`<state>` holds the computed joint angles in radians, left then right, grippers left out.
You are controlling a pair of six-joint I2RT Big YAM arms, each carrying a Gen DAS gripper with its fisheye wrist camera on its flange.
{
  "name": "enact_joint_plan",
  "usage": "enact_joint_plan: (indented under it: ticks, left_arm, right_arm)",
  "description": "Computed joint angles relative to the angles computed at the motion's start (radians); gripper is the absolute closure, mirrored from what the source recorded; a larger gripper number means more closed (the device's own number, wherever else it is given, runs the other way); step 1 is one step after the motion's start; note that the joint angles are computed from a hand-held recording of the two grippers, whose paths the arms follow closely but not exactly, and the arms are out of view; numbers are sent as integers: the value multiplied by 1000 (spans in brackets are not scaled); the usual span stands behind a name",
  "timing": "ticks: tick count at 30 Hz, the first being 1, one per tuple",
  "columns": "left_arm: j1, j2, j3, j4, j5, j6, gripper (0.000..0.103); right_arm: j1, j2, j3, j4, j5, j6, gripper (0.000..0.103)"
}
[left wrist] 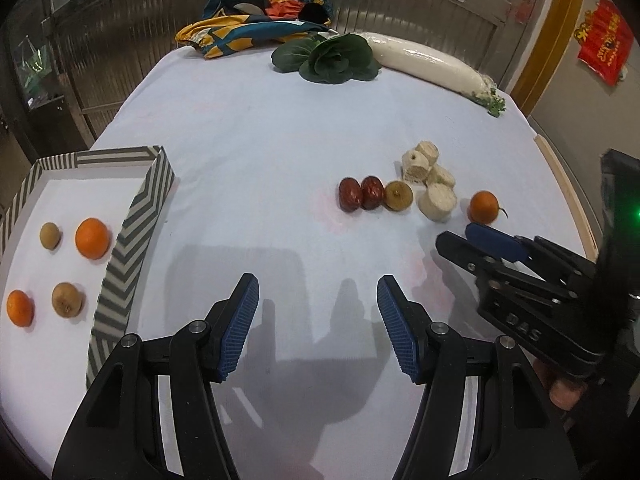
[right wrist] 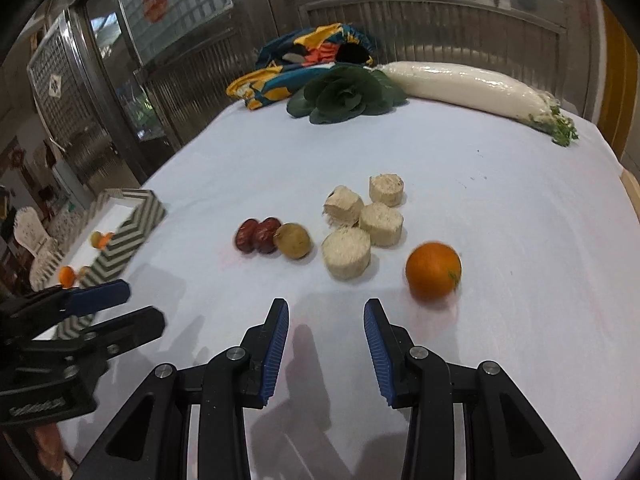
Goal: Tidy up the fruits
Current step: 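Move both open tools back toward the red dates and yam slices, then grasp a red date with the left tool while the right tool grasps a yam slice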
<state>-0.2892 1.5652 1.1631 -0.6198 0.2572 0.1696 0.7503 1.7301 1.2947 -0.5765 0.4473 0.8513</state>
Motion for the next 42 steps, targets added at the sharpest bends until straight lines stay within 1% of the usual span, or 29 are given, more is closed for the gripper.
enact_joint_plan:
  ticks: [2,5,7,8,10,14,17,21,24,26,30,32,36,39,42]
  left_arm:
    - [-4,17,18,-3,-2,-9,41]
    - [-15,43,44,-11,-17,-18,41]
    - [-23,60,58,-9,-31,-22,41]
    - [-28,72,69,-11,-43,-24,41]
    - [-35,96,91,-20,-51,-28,41]
    - [-47,140,133,-28,-71,-56,41]
    - [-59,161,153,-13,-101,-70,41]
    - [-62,184,176,-5,-142,-84,41]
    - [-46,192,185,0,-173,-119,41]
    - [-31,196,191,-7,-157,-134,41]
    - [-26,191,195,-19,-119,-133,41]
    - [-26,204,216,-47,-89,-143,41]
    - [-35,227,248,-54,-88,-169,41]
    - [-37,249,285,-69,-62,-189,41]
    - [-50,268,311,-76,-77,-191,41]
  right_arm:
    - [-16,17,21,-15,0,-20,65]
    - [-38,33,32,3,-17,-61,65]
    - [-42,42,41,0,-15,-84,66]
    - [-43,41,40,2,-13,-87,72]
    - [-47,26,16,40,-31,-87,75]
    - [-54,-1,-28,86,-58,-76,75]
    - [-58,-13,-48,112,-74,-70,75]
    - [-59,-17,-54,122,-82,-76,75]
    - [-59,-18,-55,122,-83,-75,75]
    - [-58,-18,-55,119,-81,-76,75]
    - [-59,-17,-55,122,-83,-74,75]
    - [-58,-17,-55,122,-84,-72,75]
    - [-58,-17,-56,123,-87,-70,75]
    - [-59,-17,-55,123,-89,-72,75]
    - [-60,-19,-56,122,-93,-75,75]
